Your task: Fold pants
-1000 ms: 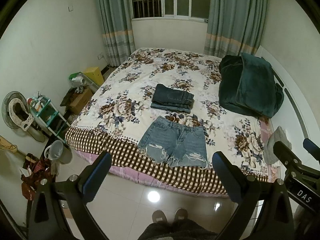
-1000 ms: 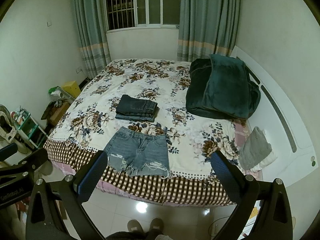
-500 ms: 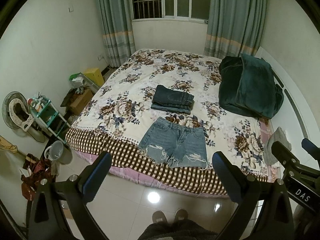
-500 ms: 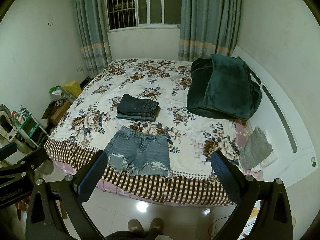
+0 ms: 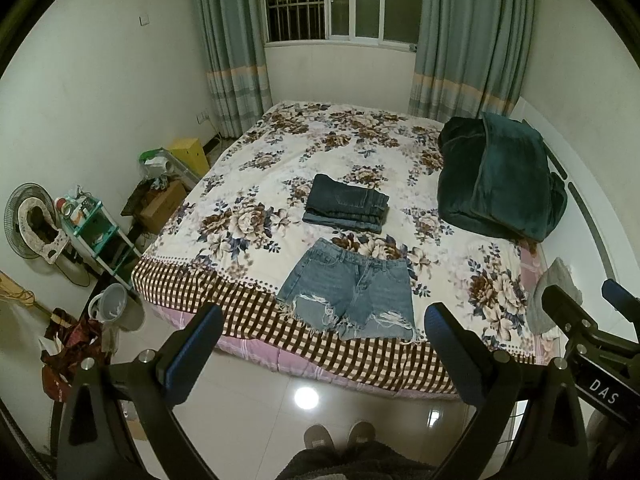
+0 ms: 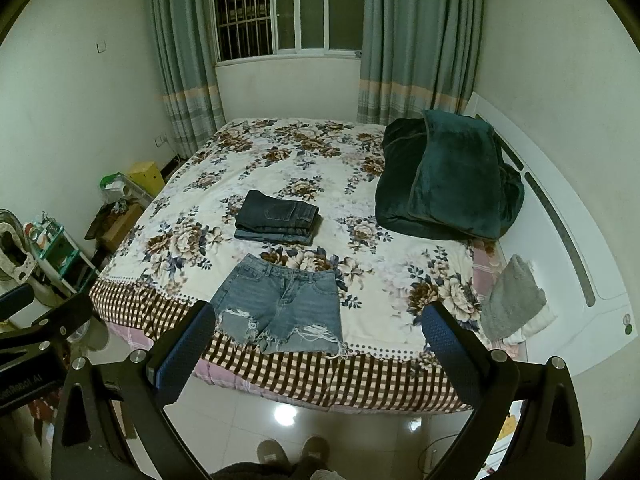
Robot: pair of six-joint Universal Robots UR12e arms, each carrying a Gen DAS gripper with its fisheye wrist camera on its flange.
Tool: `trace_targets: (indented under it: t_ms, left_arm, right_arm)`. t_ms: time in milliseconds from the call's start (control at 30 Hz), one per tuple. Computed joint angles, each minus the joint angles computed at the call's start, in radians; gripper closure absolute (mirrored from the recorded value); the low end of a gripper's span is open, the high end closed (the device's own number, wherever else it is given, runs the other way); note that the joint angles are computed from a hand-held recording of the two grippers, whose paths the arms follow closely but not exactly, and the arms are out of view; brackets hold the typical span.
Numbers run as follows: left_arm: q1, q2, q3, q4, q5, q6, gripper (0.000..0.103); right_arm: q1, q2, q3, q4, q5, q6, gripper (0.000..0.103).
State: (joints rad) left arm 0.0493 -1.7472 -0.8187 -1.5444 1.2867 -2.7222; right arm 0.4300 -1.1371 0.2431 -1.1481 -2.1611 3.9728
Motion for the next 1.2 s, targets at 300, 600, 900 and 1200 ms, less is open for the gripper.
trace_targets:
  t_ms: [300, 600, 900, 1200]
  left_arm:
    - [-0.001, -0.016, 0.038, -0.022, -0.003, -0.001, 0.000]
    - [-0.010, -0.043, 0.084, -0.041, 0.001, -0.010, 0.000]
    - [-0.017, -0.082, 0.151, -0.069, 0.000, -0.018, 0.000]
    - [-0.070, -0.070, -0.027, 0.195, 0.144, -0.060, 0.000]
  right_arm:
    - [-0.001, 0.001, -0.002, 0.001, 0.000, -0.001, 0.000]
    - [-0.002, 0.017, -0.034, 0.020, 0.006, 0.002, 0.000]
    - [-0.003, 0.074, -0.139, 0.086, 0.024, 0.030, 0.000]
    - [-0.067, -0.108, 0.301, -0.172, 0.134, 0.088, 0.000]
